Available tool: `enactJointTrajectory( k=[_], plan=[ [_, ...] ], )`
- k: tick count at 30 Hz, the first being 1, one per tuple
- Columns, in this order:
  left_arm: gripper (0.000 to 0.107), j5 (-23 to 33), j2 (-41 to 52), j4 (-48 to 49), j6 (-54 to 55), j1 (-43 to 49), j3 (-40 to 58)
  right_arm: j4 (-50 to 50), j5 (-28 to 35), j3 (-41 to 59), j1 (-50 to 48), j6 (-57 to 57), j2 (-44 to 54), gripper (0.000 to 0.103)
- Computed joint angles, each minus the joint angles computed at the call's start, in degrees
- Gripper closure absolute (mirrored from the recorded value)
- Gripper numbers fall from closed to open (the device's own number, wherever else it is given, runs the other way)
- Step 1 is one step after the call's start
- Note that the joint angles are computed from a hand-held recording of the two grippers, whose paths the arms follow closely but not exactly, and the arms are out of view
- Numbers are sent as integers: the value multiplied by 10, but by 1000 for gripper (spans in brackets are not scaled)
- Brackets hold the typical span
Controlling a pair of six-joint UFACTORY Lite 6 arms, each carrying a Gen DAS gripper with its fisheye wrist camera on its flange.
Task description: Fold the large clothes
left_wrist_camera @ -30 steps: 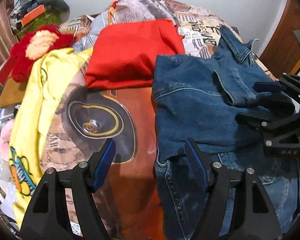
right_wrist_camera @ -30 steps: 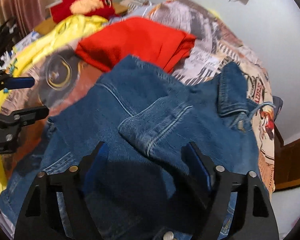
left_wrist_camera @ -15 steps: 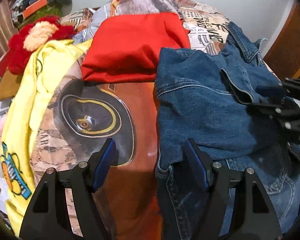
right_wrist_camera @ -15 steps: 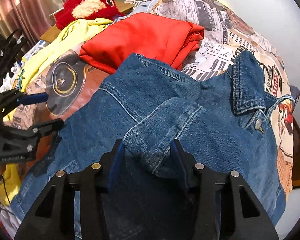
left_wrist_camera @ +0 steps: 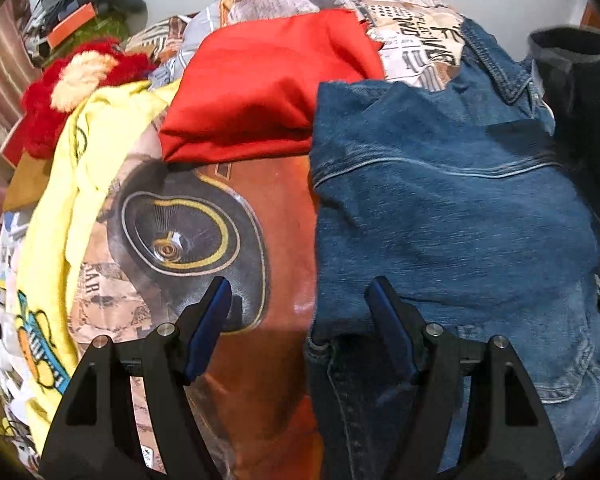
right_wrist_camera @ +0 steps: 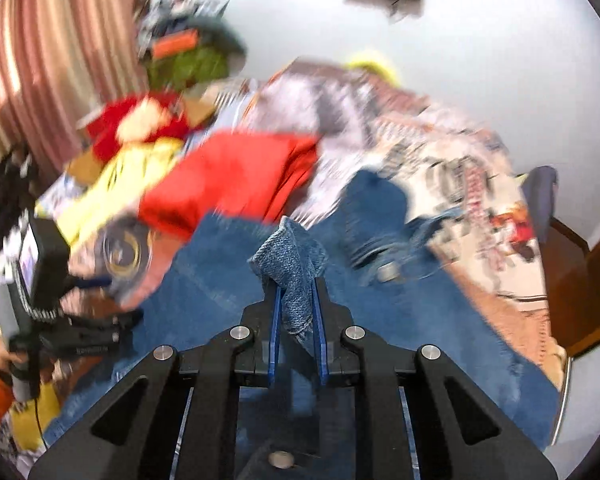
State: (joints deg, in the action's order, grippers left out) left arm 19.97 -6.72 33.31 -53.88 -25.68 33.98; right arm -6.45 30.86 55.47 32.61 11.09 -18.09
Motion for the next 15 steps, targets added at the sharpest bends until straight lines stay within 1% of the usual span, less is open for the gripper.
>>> enactJointTrajectory(
  k=[3,5,7,9,11,15],
  plan=[
    [36,26,-28,-25,17,-22,20,23,5,-16,-51,-30,-55,91],
    [36,41,-43,-32,15,-44,46,74,11,-29,-101,-85,-91,91],
    [36,53,-37,-22,-2,-72,82,148,21,-45,-162,-162,-122,91],
    [36,60,-12,-18,-15,-96,118,214,35,-59,-221,-231,-143,93],
    [36,56,21,-42,-3,-112,147,293,56,-81,-286,-312,-165,94],
    [36,56,94,-67,7,-134,193,392,90,-141,-390,-427,-200,94]
  ],
)
